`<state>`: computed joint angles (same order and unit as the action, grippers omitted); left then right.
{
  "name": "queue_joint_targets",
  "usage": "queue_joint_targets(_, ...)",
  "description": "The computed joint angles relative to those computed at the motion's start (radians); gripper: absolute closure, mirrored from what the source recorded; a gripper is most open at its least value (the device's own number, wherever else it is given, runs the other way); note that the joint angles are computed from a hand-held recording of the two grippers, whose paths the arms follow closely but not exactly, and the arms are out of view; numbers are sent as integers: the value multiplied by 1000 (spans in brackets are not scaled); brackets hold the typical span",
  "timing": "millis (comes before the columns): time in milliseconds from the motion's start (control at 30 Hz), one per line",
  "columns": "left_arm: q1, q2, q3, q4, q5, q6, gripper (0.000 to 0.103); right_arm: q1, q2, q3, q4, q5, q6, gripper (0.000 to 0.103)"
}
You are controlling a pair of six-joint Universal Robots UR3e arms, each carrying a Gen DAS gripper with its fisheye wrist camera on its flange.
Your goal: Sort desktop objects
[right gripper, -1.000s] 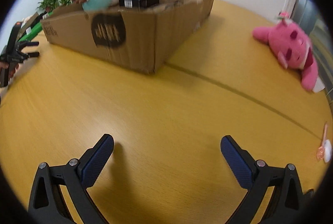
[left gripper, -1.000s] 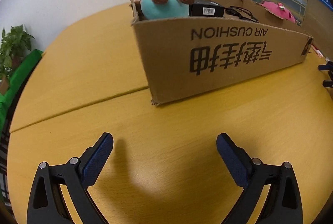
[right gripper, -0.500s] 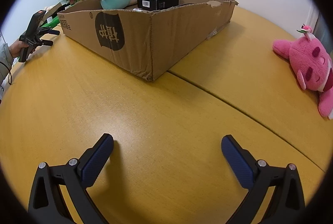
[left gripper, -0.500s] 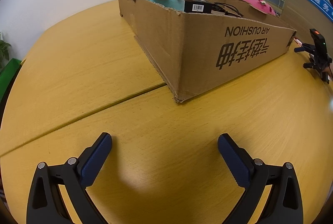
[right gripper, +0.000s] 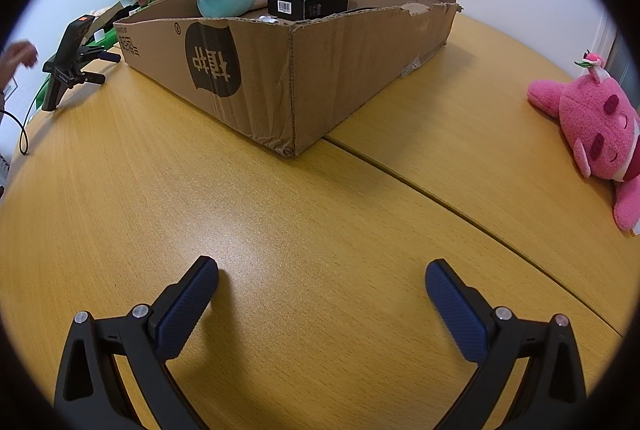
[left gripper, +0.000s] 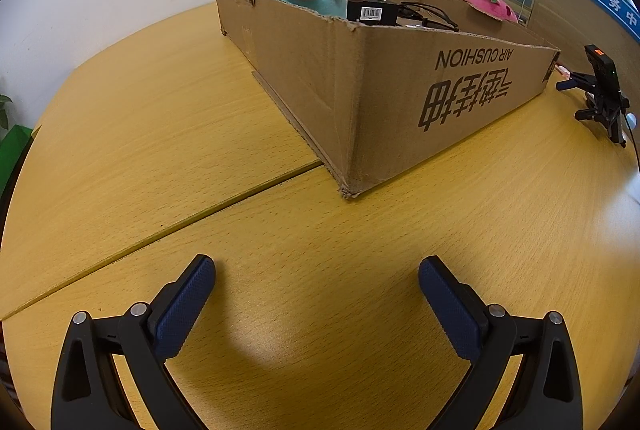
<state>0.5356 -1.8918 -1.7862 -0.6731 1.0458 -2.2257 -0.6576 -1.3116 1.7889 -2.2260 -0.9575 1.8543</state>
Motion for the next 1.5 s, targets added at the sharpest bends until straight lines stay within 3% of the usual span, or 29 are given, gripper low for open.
queue_joint_targets(1500,17,6,-11,-4,-9,16,0,-8,-14,12,6,-2,-13,0)
